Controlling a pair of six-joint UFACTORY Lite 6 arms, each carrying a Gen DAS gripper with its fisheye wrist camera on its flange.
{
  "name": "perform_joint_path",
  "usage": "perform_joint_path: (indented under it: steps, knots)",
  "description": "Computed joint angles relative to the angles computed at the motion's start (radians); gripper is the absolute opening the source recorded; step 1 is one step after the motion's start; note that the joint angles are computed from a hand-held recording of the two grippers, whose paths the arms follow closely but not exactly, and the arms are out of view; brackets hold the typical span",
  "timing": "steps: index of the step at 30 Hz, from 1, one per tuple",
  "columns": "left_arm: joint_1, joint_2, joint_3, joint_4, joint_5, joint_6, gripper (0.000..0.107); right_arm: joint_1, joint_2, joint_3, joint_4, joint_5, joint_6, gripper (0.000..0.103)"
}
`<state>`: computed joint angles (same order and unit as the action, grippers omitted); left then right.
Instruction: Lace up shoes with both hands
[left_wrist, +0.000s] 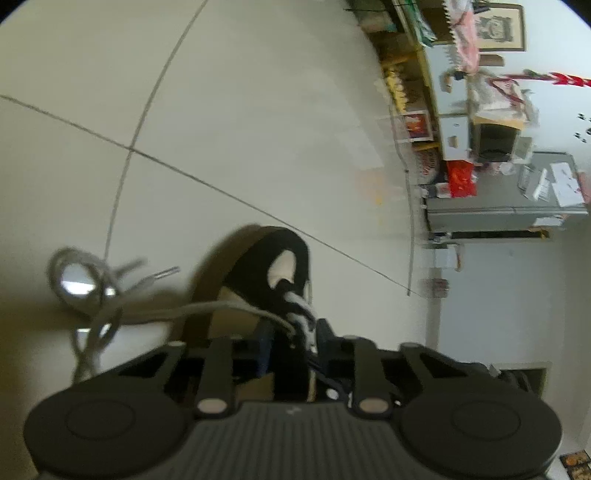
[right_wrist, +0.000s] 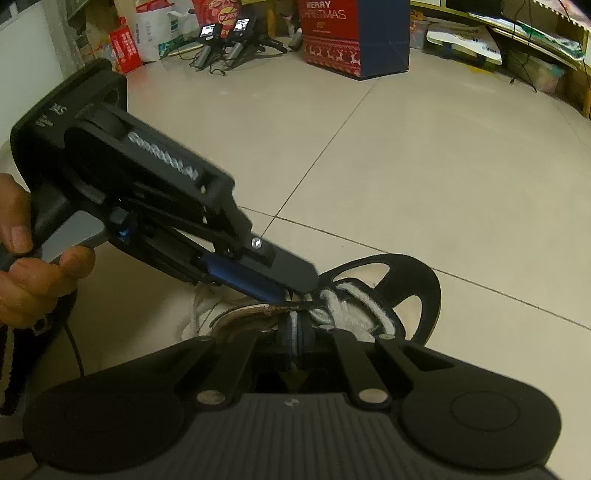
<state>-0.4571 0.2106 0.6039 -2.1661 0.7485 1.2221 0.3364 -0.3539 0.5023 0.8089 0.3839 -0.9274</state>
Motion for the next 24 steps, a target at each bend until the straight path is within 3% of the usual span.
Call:
perform_joint_path:
  steps: [2,7,16,18,24]
  knots:
    - [-0.005,-0.002,0.007,0.006,-0.020,-0.010,0.013,-0.004,0.008,0.006,0.010,0.006,-0.004,0.005]
    - [-0.025,-0.014,0.030,0.034,-0.087,-0.029,0.014,0.015,0.001,0.001,-0.020,-0.012,0.040,0.005]
    - [-0.038,-0.017,0.059,0.084,-0.155,-0.033,0.023,0.023,-0.009,-0.010,-0.026,-0.030,0.056,0.006]
    - [-0.035,-0.015,0.057,0.078,-0.156,-0.032,0.029,0.023,-0.007,-0.013,-0.012,-0.034,0.034,0.006]
    - [-0.017,-0.042,0.025,0.089,-0.138,-0.068,0.033,0.041,-0.036,-0.030,-0.052,-0.047,0.091,0.006]
